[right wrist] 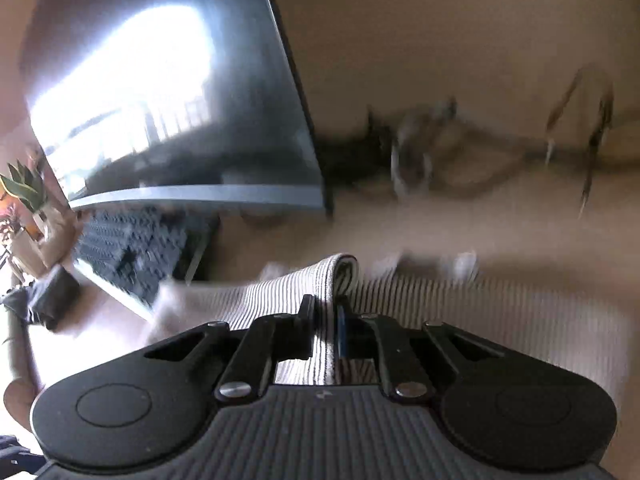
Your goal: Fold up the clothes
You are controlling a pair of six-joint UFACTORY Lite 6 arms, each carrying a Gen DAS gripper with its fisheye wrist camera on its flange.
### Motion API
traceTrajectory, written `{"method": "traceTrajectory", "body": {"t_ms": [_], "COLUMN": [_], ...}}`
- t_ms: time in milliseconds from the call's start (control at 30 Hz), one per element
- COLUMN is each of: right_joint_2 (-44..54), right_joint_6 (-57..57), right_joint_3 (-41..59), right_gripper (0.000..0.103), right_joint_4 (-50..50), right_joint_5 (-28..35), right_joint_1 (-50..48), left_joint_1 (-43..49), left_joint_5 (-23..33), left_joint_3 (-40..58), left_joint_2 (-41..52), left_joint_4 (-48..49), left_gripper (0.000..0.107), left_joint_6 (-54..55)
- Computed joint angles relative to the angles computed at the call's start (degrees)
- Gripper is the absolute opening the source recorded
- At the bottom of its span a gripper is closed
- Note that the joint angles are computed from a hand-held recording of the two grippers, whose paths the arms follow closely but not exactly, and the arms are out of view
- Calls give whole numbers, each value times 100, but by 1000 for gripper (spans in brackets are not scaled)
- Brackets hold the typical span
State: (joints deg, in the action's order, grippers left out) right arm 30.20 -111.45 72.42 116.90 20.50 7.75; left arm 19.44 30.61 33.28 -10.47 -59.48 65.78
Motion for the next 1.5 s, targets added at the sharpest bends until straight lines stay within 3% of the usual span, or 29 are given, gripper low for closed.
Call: {"method": "traceTrajectory", "body": {"t_ms": [267, 433, 533, 667, 767, 900, 1100, 1267, 1500], "right_joint_2": [-1558, -1288, -1135, -1398, -1983, -2878, -3998, -3796, -3727], "right_joint_6": [-3455, -4582, -4826, -4518, -3414, -1832, -678, -1583, -2150], "right_joint_3": [-1814, -2358, -2504, -2761, -3223, -4007, -5222, -5437, -5441], "right_gripper": [10, 11, 17, 29, 33, 47, 51, 61, 61], "right_joint_4": [3270, 4307, 4700, 4464, 3128, 1559, 387, 1331, 1980], "right_joint_5": [-231, -130, -123, -115, -52, -84, -69, -190, -139], "right_joint_1": [-1010, -1223, -1231, -1314, -1777, -1889, -1485, -989, -933], "left_joint_1": [-748, -912, -945, -1046, -1074, -1181, -1242, -1184, -1202], "left_joint_5": [98, 37, -50, -221, -259, -317, -378, -276, -218], "left_joint_3": [267, 344, 405, 523, 640, 804, 798, 863, 1060], "left_joint_2": [422, 550, 692, 996, 1298, 1686, 1870, 2011, 2232], "left_joint_4": [-353, -295, -202, -266, -404, -575, -1005, -1361, -1575], "left_gripper": [101, 101, 101, 101, 101, 102, 103, 103, 103], "left_joint_6": [315, 269, 166, 185, 353, 559, 1196, 1653, 1951]}}
